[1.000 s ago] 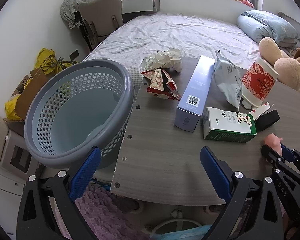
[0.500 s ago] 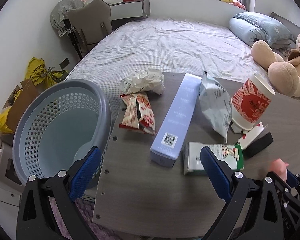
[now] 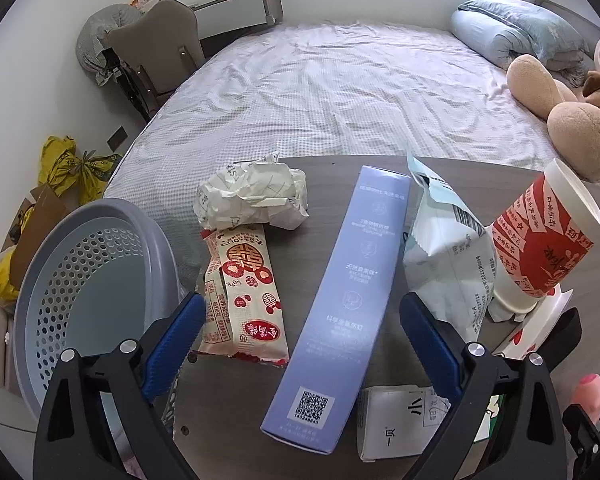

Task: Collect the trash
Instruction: 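Grasp the pale blue box with the left tool while the right tool holds the pig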

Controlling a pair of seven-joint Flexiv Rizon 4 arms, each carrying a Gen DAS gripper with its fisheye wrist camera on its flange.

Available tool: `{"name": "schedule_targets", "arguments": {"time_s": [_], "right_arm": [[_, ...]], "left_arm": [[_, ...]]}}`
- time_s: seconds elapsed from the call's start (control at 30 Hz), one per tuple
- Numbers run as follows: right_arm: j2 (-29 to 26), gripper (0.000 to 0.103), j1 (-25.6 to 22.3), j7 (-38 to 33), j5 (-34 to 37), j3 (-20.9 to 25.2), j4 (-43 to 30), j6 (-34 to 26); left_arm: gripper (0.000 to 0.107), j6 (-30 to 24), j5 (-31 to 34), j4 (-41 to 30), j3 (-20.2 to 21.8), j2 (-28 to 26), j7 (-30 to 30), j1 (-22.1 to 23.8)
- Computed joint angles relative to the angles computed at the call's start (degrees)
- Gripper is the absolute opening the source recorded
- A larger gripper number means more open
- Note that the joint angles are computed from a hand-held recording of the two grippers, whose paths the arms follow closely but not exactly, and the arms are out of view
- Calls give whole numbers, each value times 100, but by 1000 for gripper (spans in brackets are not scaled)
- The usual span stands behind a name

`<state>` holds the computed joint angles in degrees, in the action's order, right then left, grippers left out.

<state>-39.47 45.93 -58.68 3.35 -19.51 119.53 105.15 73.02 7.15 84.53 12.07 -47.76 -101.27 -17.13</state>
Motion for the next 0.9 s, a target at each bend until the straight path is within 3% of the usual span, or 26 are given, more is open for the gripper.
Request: {"name": "schedule_targets", "arguments": {"time_s": [0.07, 0.17, 0.27, 0.4, 0.47, 0.63, 0.9], "right_arm": [[2, 31, -70, -10, -19, 54, -16, 1], [0, 31, -135, -13, -33, 110, -27, -2], [-12, 31, -174, 7, -43, 137, -46, -34], [-14, 31, -172, 46, -53, 118, -45, -51], [-10, 31, -158, 64, -60, 95, -52, -64], [-6, 31, -41, 91, -38, -15, -17, -53], [53, 31, 205, 99, 49, -251, 50, -30]], "left_arm": [[93, -23, 21, -68, 11, -50, 13, -16], [84, -105, -16, -137, -80, -95, 112, 34], [57, -232, -81, -152, -235, -112, 285, 115], [36, -58, -54, -6, -292, -51, 412, 111], [31, -20, -101, 77, -328, -12, 466, 128], [31, 363, -364, 479, -611, 179, 698, 362], [31, 1097, -744, 1113, -728, 615, 941, 467]]}}
